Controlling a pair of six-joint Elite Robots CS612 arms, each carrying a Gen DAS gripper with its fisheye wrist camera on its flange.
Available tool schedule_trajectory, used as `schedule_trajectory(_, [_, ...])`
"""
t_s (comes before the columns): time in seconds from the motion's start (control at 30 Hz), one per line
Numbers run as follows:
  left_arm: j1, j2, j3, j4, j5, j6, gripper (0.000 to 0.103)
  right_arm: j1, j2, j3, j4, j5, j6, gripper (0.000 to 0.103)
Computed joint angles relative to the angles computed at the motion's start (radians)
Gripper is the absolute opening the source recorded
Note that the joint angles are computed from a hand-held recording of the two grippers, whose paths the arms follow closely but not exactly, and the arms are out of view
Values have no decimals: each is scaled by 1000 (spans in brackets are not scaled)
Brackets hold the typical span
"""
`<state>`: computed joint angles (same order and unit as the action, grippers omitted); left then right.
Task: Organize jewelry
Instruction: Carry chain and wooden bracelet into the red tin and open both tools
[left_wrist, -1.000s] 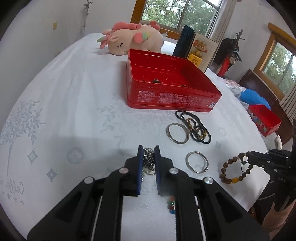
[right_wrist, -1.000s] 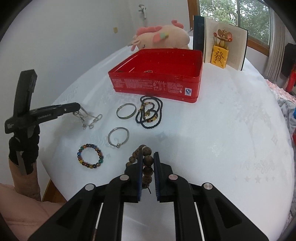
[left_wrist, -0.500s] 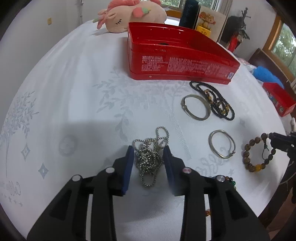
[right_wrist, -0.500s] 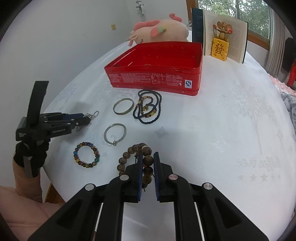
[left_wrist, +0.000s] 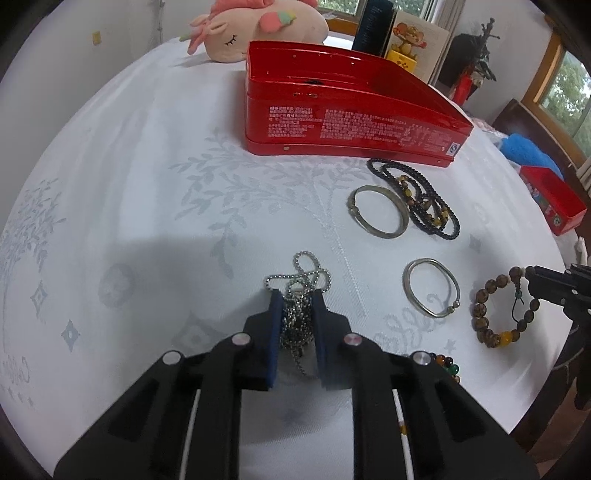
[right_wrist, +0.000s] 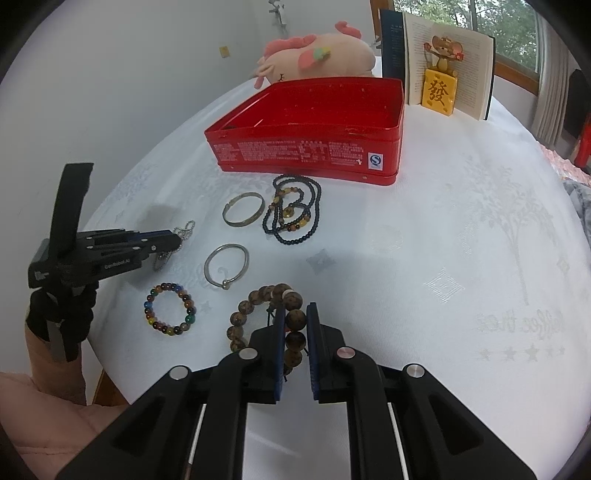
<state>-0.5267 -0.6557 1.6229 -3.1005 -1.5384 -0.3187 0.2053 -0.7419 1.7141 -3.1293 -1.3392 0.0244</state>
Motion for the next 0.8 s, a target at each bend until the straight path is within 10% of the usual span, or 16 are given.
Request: schedule_trajectory(0.8, [24, -78, 40, -242, -28, -38, 14, -22, -14, -28, -58, 43, 12, 11])
